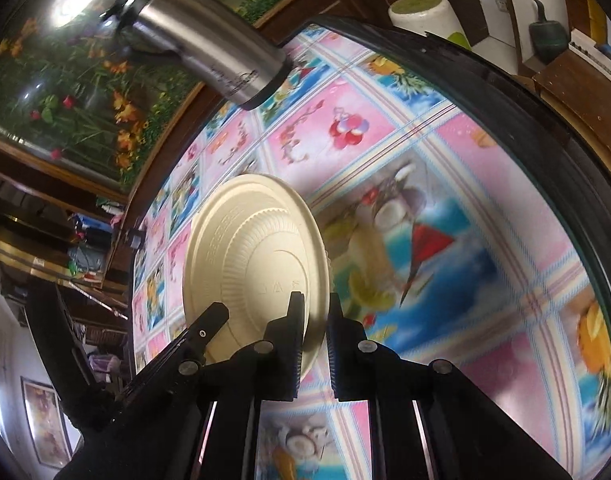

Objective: Organize plates and bowls
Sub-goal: 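Carry the beige plastic plate over the plate stack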

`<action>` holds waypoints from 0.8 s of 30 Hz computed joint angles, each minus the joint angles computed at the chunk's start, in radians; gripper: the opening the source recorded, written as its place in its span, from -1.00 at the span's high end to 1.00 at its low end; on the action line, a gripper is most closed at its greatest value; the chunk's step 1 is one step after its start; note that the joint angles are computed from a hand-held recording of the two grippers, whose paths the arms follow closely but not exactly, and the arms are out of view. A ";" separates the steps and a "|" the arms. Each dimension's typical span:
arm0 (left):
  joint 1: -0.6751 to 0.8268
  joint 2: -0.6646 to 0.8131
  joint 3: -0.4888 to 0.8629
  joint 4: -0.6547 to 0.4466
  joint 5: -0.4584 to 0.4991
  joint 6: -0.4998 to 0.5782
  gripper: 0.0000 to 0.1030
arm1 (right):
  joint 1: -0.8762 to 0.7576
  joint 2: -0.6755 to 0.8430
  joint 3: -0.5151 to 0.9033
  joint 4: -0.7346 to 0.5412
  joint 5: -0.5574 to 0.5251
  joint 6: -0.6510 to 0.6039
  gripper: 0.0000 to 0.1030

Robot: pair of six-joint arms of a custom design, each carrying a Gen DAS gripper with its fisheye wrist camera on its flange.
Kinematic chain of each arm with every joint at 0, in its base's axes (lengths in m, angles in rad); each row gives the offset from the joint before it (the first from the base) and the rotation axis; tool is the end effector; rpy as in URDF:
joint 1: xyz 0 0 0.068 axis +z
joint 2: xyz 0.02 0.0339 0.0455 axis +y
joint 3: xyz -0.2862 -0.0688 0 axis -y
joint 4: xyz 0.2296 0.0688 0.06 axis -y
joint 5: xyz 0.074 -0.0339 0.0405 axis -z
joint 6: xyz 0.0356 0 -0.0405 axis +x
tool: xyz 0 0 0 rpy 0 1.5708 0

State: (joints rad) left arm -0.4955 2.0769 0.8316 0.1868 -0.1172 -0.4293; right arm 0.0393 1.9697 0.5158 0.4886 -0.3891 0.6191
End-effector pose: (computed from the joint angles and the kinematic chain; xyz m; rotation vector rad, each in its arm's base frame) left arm 0.3034 -0.1592 0.0701 0.0466 2.6270 -0.1690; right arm 0.2777 0.0244 0.0683 0.5885 2.5314 0.7456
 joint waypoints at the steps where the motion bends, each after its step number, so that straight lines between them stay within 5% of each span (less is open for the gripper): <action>1: 0.002 -0.016 -0.028 0.014 -0.002 0.000 0.77 | 0.015 -0.016 -0.020 0.010 0.006 0.006 0.80; 15: 0.086 -0.184 -0.393 0.240 0.010 0.022 0.76 | 0.313 -0.134 -0.227 0.174 0.166 0.147 0.80; 24: 0.151 -0.272 -0.536 0.330 0.039 0.061 0.76 | 0.502 -0.202 -0.261 0.167 0.301 0.238 0.80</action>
